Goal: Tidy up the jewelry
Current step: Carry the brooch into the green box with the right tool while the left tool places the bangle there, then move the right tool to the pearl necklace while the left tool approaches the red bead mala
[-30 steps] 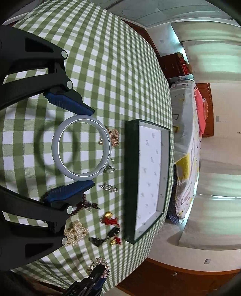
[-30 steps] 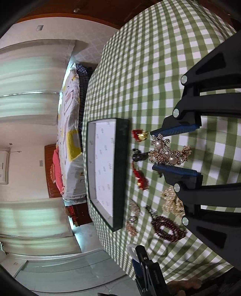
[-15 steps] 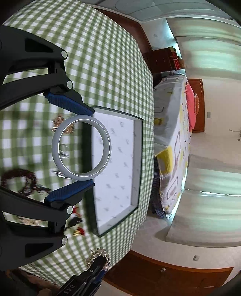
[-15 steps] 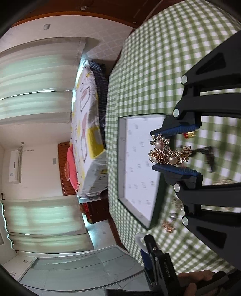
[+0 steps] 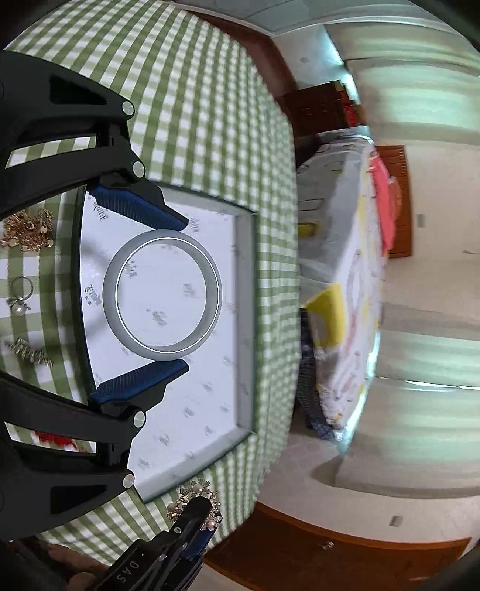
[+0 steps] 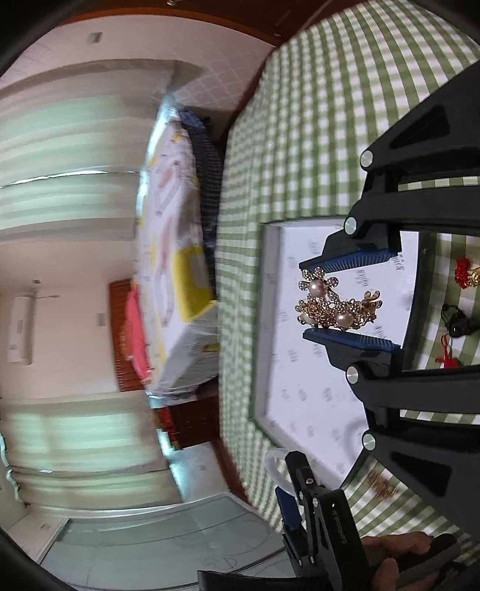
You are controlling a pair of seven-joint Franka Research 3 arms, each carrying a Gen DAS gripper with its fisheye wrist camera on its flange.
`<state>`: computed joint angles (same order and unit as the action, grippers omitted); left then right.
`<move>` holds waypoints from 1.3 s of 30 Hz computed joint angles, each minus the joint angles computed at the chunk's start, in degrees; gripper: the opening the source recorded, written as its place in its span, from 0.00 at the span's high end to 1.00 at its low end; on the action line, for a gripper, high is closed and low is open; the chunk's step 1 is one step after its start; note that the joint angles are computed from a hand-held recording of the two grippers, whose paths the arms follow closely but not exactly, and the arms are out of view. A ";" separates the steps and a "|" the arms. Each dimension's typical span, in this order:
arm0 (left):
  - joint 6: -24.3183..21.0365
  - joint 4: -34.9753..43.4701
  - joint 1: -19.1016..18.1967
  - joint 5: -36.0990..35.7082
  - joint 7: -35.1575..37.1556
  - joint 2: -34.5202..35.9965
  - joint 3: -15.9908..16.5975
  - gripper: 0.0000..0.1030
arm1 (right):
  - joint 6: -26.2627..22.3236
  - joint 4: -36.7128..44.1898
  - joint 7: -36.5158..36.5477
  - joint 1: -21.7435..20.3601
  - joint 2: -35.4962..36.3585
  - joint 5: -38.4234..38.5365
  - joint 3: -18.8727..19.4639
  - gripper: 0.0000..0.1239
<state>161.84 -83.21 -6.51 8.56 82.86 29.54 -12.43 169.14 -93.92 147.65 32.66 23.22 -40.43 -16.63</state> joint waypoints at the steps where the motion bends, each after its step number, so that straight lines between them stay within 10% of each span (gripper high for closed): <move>1: -0.87 0.80 -0.06 0.09 0.10 0.86 0.11 0.33 | -0.84 0.68 -3.34 -2.41 1.09 3.51 2.83 0.75; 12: -13.99 13.00 -0.81 -1.26 0.25 9.99 1.01 0.33 | -7.31 5.65 -21.67 -7.70 6.69 23.60 9.21 0.75; 39: -11.51 10.74 -3.24 4.01 -1.95 8.42 3.22 0.21 | -3.47 2.08 -21.40 -2.74 4.70 26.00 3.35 0.62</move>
